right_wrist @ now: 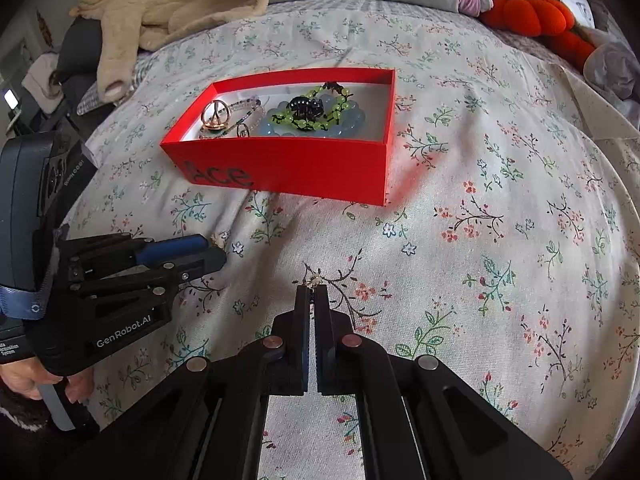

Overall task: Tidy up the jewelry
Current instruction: 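Grasp a gold stud earring with the right tool while the left tool grasps another gold earring, then lower both earrings into the red box and open both tools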

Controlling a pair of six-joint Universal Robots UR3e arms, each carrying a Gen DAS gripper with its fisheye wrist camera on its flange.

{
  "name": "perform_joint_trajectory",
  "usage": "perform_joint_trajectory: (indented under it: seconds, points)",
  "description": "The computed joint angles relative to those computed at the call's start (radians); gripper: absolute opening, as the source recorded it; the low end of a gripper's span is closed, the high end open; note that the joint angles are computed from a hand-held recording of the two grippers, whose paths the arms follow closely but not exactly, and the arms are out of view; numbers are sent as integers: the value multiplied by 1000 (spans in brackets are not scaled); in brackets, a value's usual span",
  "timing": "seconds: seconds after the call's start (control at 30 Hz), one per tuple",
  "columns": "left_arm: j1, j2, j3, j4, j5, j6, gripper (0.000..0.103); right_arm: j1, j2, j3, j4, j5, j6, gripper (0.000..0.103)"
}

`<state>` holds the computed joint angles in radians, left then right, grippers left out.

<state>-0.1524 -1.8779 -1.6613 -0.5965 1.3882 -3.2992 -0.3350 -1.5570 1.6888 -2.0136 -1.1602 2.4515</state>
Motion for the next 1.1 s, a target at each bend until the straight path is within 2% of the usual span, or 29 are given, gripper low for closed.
perform_joint_trajectory:
  seconds: [0.03, 0.13, 0.47, 0.73, 1.1]
  points:
    - [-1, -5, 11, -9, 7, -5, 5, 3, 5, -8, 3, -2, 2, 1]
    - [1, -22, 38, -22, 7, -31, 1, 10, 18, -35, 12, -1, 10, 1]
    - [24, 43, 29, -63, -14, -36, 0, 9, 61, -148, 98, 17, 31, 1]
    - [68, 126, 46, -61, -36, -34, 0, 5, 126, -327, 190, 79, 75, 1]
    - [89, 32, 183, -48, -59, -83, 0, 58, 272, -567, 257, 73, 195, 1]
